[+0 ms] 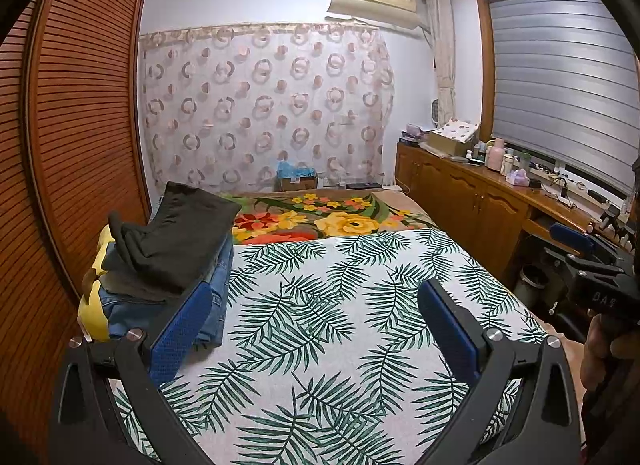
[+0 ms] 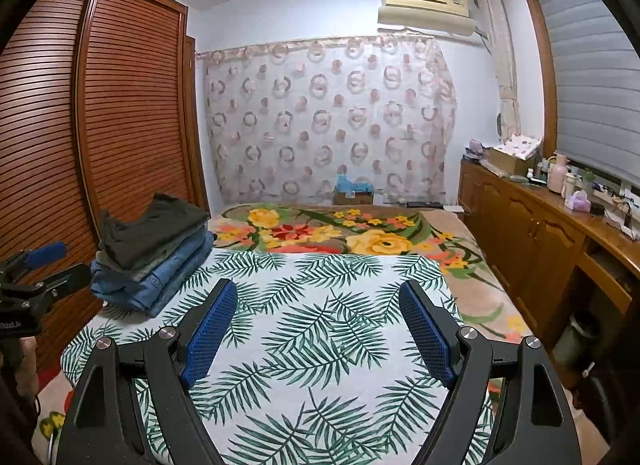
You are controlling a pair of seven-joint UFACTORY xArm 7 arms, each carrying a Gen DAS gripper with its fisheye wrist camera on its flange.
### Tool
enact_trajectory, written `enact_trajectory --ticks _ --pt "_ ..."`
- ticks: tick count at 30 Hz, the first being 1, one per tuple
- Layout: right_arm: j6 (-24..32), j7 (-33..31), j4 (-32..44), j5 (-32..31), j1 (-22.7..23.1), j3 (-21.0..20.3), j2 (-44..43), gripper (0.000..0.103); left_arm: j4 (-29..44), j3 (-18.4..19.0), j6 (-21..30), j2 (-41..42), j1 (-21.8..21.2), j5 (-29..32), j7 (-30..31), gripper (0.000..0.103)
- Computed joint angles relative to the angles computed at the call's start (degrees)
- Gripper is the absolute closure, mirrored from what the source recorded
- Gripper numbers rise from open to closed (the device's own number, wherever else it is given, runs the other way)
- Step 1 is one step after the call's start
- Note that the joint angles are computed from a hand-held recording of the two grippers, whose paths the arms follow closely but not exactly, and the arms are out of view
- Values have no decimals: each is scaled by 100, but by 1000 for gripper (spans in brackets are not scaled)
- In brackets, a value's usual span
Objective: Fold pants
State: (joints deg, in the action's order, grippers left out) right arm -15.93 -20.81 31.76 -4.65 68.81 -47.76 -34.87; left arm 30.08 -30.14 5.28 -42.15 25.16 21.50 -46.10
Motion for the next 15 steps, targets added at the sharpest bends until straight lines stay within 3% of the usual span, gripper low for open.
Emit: enact_trajectory --ticks 15 --pt "-92 147 -26 -122 -7 -1 53 19 -2 13 2 -4 -14 16 -6 0"
